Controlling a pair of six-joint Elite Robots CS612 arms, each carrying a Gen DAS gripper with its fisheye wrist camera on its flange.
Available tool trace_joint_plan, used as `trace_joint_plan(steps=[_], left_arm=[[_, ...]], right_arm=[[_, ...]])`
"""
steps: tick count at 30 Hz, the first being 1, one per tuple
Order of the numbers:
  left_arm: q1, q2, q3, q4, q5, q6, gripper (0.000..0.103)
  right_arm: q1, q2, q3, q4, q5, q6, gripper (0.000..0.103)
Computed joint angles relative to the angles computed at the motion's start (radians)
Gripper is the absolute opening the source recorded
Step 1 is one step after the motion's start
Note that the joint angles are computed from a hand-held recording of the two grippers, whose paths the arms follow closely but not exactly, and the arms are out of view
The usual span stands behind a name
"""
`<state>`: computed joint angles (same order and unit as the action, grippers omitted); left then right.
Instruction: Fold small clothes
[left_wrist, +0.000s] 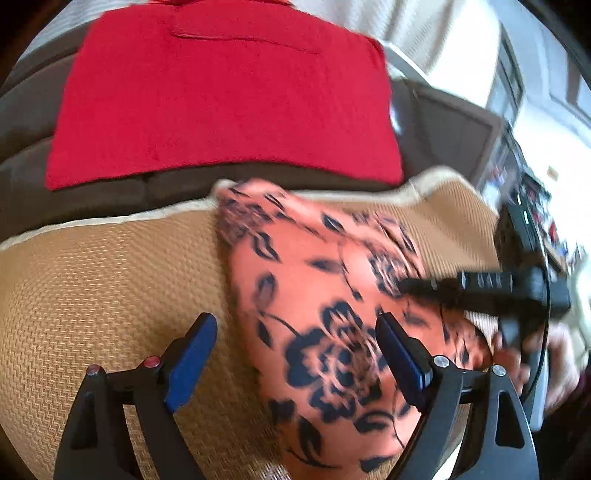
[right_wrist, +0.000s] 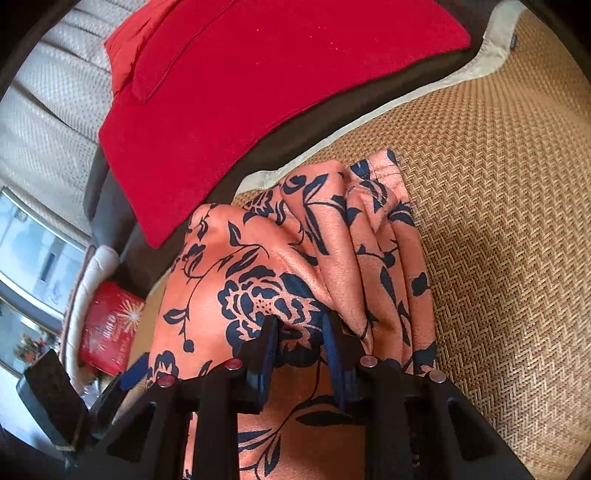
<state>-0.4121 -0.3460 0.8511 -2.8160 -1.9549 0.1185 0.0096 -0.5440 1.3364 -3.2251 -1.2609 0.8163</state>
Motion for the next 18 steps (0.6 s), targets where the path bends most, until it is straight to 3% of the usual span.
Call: trace_joint_plan(steps=[3,9,15,18], left_arm=[[-0.012,0.021,-0.037,0.043,0.106,-0.031,0.090],[-0.020,0.045,-0.065,0.117,0.145,-0.032,0.102],[-0.040,0.033,-0.021,0.041,0.230,-0.004,0.103],[-0.050,0.029,-0.005,0.009,0.268,0.019,0.103]], right_arm=[[-0.003,-0.001,0.011,-0.025,0.007,0.017,0.029],[0.004,-0.033,0.045,-0.026,-0.034,0.006,0.031],[0.021,-0.049,0.040,-0.118,-0.158,-0.022,0.032],[0.018,-0.027,-0.011,-0.058,-0.185,0.007,0.032]])
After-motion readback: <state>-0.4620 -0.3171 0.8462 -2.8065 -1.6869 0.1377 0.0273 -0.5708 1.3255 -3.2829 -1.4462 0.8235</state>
